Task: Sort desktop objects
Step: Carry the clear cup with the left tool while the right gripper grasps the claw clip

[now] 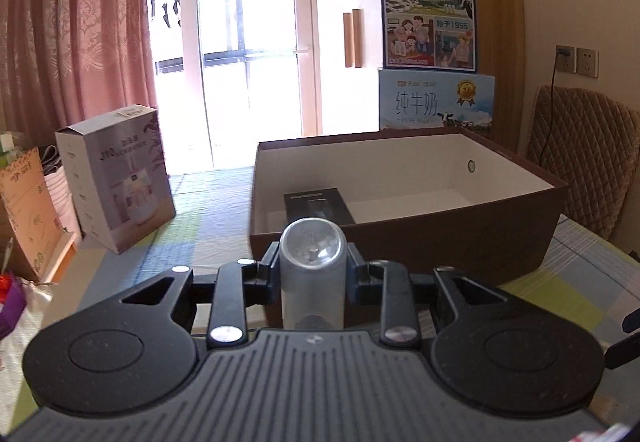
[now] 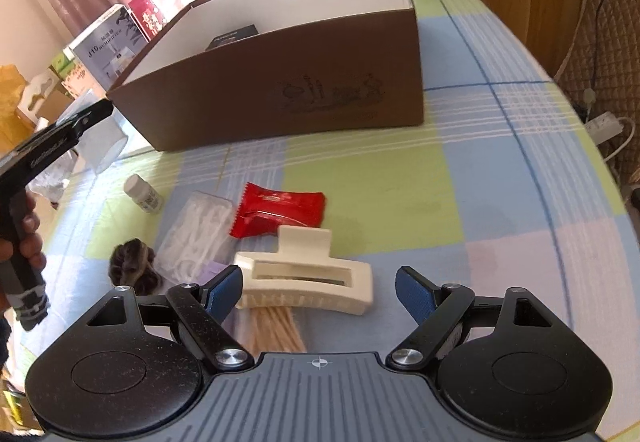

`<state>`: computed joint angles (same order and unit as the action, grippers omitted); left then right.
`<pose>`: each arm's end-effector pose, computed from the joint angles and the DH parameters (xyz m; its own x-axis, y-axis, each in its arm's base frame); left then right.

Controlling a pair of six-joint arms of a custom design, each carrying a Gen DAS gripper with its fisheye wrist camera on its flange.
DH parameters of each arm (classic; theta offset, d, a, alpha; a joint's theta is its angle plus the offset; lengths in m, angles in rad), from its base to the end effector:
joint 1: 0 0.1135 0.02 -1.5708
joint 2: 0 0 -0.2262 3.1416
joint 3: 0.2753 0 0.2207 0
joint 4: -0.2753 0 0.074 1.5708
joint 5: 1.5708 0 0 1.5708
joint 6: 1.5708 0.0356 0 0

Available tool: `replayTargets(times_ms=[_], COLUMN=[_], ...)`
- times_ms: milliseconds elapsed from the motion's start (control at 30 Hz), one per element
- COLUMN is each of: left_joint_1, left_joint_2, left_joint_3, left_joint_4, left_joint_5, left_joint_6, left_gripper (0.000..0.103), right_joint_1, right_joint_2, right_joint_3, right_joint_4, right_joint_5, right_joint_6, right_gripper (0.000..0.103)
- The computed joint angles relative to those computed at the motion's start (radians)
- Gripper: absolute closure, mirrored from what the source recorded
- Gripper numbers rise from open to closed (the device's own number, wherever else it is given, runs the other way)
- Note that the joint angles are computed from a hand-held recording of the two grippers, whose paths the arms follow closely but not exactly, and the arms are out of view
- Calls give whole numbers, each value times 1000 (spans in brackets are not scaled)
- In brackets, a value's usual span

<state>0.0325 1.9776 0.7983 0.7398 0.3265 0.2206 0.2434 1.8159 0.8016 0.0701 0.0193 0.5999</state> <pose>0.3437 -0.0003 0.1020 -0.3582 0.1957 -0.9129 0.3461 0.9360 0.0649 0.2935 0.0722 0.0955 -0.7787 0.3882 -0.4928 0.2540 0.9134 0.3181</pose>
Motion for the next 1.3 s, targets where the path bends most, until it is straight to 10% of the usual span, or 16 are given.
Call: replayTargets(times_ms=[800, 1300], left_joint_1=[110, 78], left_joint_2=[-134, -225], left_joint_3=[-75, -47], left_joint_4=[-133, -233], left_joint_5=[-55, -28], left_joint_6=[12, 31], left_gripper=[76, 76], right_joint_1=[-17, -14], right_joint_2=[216, 51], right_joint_3=[158, 52], right_joint_4=[-17, 49], right_joint_5=[-9, 85], right_joint_6=[-21, -97], right_gripper=[19, 20])
